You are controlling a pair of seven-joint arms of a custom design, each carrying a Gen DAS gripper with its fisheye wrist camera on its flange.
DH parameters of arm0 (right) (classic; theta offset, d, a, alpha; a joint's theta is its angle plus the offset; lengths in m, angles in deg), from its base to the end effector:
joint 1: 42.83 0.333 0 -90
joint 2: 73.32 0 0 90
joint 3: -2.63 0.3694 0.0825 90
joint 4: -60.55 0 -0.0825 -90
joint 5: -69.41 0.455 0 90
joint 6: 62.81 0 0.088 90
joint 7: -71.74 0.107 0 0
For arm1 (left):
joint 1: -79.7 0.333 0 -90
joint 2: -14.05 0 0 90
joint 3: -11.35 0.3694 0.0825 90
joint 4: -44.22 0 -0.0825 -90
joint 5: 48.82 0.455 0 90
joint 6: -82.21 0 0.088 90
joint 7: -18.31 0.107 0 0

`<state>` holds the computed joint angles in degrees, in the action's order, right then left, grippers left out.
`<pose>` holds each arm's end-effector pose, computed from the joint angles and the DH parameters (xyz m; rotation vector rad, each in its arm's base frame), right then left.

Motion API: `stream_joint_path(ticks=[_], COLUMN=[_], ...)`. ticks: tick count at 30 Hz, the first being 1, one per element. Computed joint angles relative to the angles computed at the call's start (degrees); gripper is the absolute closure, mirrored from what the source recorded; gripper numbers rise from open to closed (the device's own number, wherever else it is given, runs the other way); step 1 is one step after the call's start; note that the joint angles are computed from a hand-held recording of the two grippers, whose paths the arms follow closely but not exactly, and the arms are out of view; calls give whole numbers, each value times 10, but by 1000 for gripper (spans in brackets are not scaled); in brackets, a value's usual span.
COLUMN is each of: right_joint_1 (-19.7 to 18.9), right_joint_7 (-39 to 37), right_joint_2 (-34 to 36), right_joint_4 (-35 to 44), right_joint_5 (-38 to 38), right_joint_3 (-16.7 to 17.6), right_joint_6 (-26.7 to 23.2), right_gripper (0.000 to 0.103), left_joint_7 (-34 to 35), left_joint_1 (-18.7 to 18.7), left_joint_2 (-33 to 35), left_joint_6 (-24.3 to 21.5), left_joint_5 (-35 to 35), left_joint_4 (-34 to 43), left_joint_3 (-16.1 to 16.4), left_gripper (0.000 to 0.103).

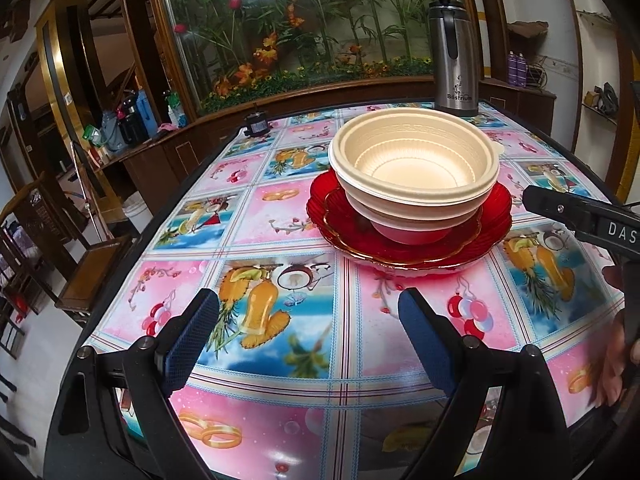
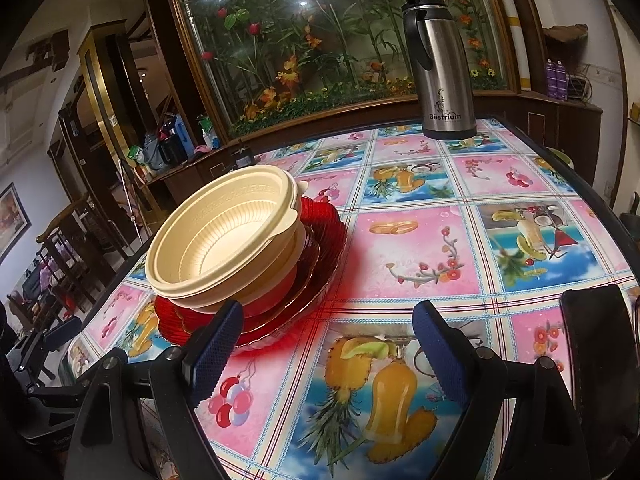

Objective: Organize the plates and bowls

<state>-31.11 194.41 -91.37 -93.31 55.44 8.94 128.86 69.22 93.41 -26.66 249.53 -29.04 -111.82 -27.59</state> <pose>0.4444 0.1735 0.4498 -1.5876 1.5537 -0.5081 0.3811 -0.2128 0.4735 -1.5257 1.7140 -0.6244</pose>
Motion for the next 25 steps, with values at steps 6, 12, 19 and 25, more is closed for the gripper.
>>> stream_joint_path(ticks=[6,12,19,25], right_joint_1=[4,0,-14,-14], right_joint_7=[-1,-1,1,2], right_joint_2=[-1,-2,-1,-2], right_joint_4=[-1,1,3,3], right_joint_5=[-1,1,4,4], right_joint_3=[-4,2,17,17], right_joint_6=[1,-4,-9,-12], right_gripper=[15,15,15,15], left_joint_7=[11,15,62,89], left_joint_1=[-17,-20,-60,-56], left_joint_2=[13,1,-3,-24], left_joint_6=[3,14,49,71], left_joint_5=[-7,-9,-44,-74], left_joint_4=[3,-5,-21,-34], left_joint_3=[16,18,52,35], left_gripper=[11,11,11,11])
